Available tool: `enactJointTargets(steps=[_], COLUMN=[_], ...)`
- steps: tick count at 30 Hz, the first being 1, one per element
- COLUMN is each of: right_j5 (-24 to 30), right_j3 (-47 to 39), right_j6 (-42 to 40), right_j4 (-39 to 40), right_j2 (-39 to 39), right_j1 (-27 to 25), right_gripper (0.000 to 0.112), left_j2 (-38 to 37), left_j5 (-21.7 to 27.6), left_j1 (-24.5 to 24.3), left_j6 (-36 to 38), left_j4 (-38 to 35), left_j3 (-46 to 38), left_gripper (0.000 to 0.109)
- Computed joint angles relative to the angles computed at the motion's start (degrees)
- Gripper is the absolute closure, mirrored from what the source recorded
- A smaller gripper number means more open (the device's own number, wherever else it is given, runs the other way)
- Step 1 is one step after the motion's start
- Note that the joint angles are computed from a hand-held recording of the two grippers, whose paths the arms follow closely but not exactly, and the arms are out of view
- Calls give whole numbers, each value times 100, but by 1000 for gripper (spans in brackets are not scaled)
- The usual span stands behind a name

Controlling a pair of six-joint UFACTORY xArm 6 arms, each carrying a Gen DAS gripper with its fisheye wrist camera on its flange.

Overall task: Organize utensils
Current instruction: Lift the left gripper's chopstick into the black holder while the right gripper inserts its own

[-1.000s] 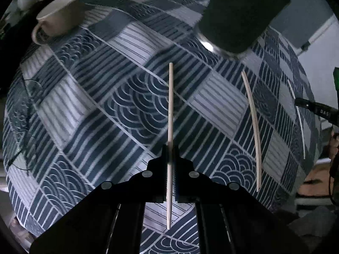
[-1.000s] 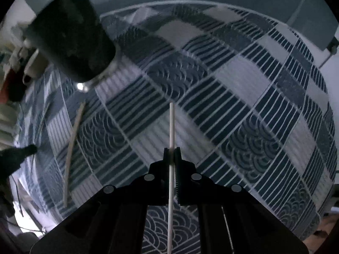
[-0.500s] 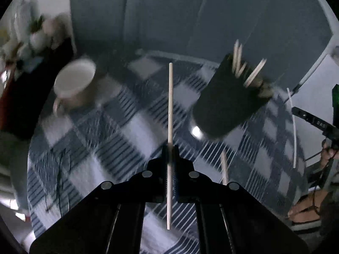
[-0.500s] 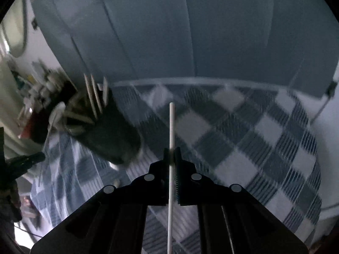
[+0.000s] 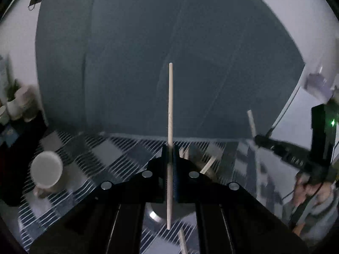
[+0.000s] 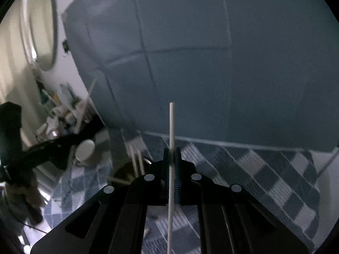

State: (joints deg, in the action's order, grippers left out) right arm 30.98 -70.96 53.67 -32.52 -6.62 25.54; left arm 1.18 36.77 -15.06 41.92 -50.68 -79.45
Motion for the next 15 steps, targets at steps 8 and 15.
enactJointTargets(steps=[8,15], right_j5=[-884,-1599], right_j3=[-679,-792], right_j6=[-163,207], right_j4=[89,-143], right_j2=[768,1195], right_j1=[-113,-275], right_gripper=[108,108], left_j2=[491,687], left_j5=[-499,-815], left_j1=[-350,-535], left_j6=[741,1734], left_j4=[-1249,-2059], left_j3=[-309,-158], left_gripper=[104,104])
